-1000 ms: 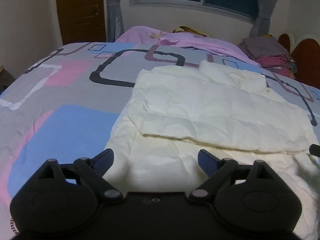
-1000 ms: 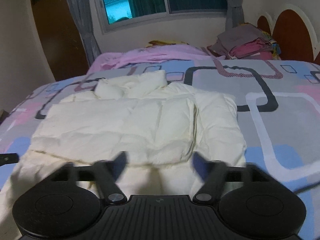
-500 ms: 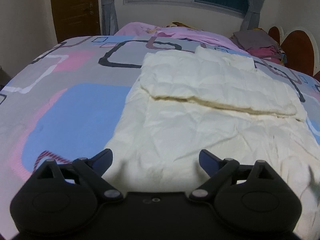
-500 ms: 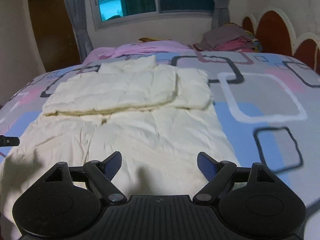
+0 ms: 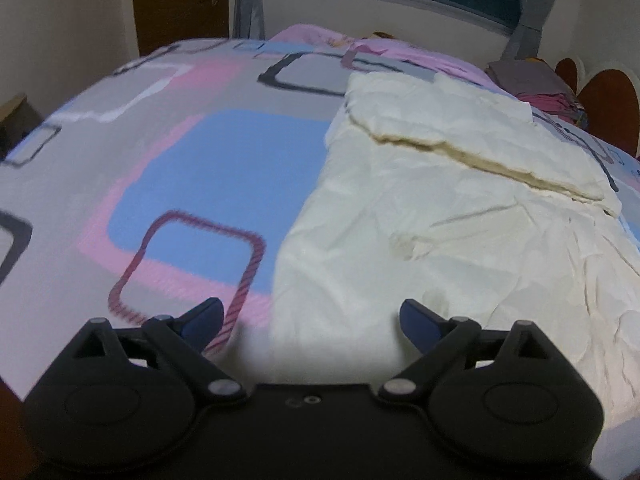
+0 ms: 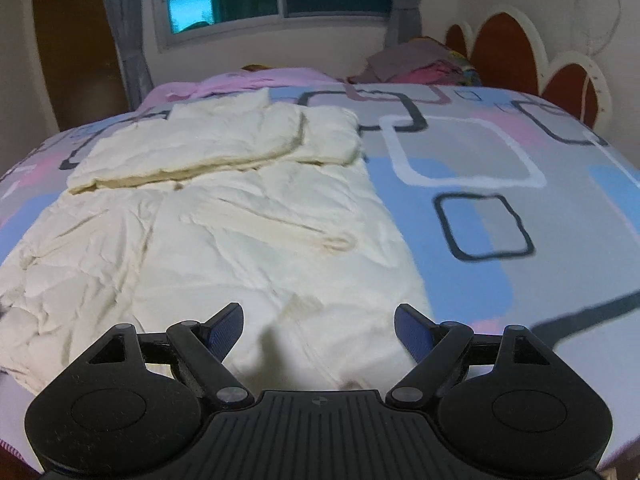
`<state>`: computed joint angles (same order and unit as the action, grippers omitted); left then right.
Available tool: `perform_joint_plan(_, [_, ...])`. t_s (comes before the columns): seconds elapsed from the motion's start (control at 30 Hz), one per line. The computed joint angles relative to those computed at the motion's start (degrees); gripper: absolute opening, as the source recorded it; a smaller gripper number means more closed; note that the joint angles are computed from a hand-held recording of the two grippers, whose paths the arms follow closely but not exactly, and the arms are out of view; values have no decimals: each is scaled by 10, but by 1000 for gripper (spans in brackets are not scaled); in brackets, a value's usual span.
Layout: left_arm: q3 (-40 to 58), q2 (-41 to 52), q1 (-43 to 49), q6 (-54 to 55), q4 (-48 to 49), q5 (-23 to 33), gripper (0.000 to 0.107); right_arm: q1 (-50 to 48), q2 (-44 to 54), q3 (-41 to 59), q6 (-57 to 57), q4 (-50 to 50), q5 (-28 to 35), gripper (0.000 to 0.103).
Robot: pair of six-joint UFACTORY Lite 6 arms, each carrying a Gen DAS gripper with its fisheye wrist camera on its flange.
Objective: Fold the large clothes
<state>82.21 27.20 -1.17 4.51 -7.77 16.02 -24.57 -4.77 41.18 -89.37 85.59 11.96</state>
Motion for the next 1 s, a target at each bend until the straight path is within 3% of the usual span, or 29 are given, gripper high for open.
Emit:
perform_joint_plan(0.13, [-39, -16, 26, 122, -126, 9, 94, -24, -13, -20, -6, 2, 4, 82])
perform_joint_plan(0.27, [-69, -21, 41, 159, -174, 2, 93, -52, -13, -31, 11, -17, 13, 82])
perform_joint_plan(0.5, [-86, -12, 76, 334, -373, 34, 84, -83, -6, -51, 29, -26, 37, 82])
perform_joint_plan(0.73, [-80, -8, 83, 375, -403, 57, 74, -121, 17, -55, 61, -21, 102, 81])
perform_joint_plan(0.83, [-79, -7, 83, 401, -423, 68, 61, -135, 30, -48, 73, -12, 134, 59])
perform_joint_plan(0.9, [-70, -1, 84, 411, -433, 83, 44, -124, 28, -46, 93, -12, 127, 56])
perform_joint_plan(1.0, [-45, 17, 90, 412, -440, 120, 23, -119, 28, -43, 97, -12, 132, 37])
